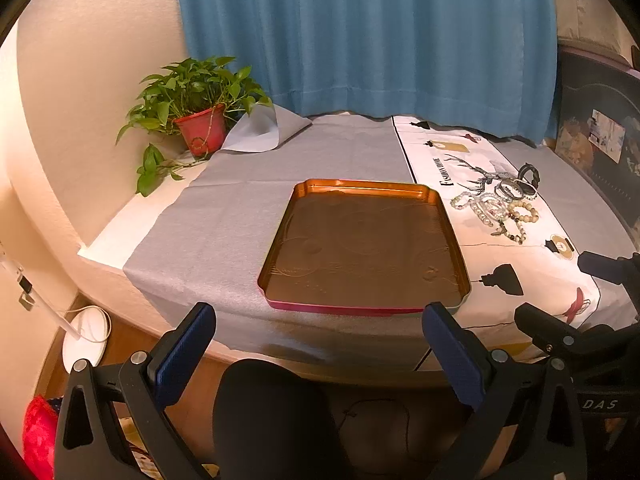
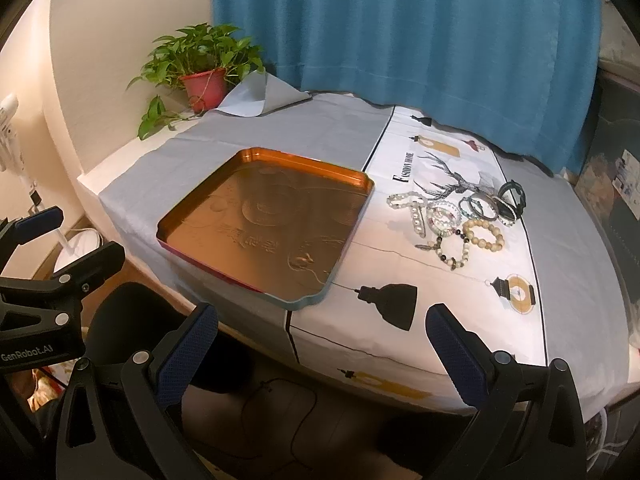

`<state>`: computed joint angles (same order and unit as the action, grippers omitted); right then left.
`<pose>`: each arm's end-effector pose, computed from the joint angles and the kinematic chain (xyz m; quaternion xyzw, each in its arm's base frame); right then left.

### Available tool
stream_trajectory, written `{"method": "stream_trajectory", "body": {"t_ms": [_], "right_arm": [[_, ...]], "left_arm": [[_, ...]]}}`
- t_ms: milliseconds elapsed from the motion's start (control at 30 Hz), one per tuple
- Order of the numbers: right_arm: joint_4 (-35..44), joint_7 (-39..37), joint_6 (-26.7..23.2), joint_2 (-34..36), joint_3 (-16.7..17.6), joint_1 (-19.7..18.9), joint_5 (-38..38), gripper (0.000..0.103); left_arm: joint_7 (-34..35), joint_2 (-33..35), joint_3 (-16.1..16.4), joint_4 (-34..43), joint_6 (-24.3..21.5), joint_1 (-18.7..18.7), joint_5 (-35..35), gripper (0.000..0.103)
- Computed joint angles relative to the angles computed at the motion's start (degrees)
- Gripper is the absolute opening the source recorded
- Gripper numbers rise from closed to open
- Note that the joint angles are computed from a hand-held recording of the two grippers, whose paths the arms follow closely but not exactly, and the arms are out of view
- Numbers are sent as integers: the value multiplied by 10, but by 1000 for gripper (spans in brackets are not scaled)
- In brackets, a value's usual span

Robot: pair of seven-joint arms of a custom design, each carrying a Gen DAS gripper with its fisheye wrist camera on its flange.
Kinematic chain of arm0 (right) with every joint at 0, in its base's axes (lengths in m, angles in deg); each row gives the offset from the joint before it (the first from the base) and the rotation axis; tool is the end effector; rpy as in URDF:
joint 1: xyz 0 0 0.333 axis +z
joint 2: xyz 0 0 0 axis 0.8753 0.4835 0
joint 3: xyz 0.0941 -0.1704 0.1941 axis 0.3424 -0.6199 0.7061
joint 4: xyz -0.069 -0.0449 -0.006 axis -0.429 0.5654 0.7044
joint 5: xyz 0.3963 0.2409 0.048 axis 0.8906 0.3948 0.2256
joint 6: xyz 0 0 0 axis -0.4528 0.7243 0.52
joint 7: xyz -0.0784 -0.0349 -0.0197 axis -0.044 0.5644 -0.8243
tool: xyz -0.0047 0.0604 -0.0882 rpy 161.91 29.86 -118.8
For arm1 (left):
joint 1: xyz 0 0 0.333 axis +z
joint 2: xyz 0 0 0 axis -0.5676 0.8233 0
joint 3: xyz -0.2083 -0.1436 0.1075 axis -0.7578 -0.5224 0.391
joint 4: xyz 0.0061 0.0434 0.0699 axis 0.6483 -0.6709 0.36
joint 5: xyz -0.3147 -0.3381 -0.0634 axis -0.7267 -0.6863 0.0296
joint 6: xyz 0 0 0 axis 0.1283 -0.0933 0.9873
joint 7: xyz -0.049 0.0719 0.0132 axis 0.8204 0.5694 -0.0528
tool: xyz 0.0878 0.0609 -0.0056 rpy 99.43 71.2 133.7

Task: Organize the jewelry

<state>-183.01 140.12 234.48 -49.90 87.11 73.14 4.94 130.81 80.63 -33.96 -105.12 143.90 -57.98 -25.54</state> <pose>0.6396 0.1744 0.5916 -0.7022 0.6036 -0.2531 0.2800 0.6281 -0.4011 0.5943 -0.5875 0.6980 -0.2873 0.2917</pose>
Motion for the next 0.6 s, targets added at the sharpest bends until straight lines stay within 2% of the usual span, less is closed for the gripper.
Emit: {"method": "stream_trajectory", "body": {"t_ms": [600], "right_arm": [[-9, -4, 6, -8, 2, 4, 8, 103]], "left_arm": [[2, 2, 0, 3, -5, -2, 1, 103]]}}
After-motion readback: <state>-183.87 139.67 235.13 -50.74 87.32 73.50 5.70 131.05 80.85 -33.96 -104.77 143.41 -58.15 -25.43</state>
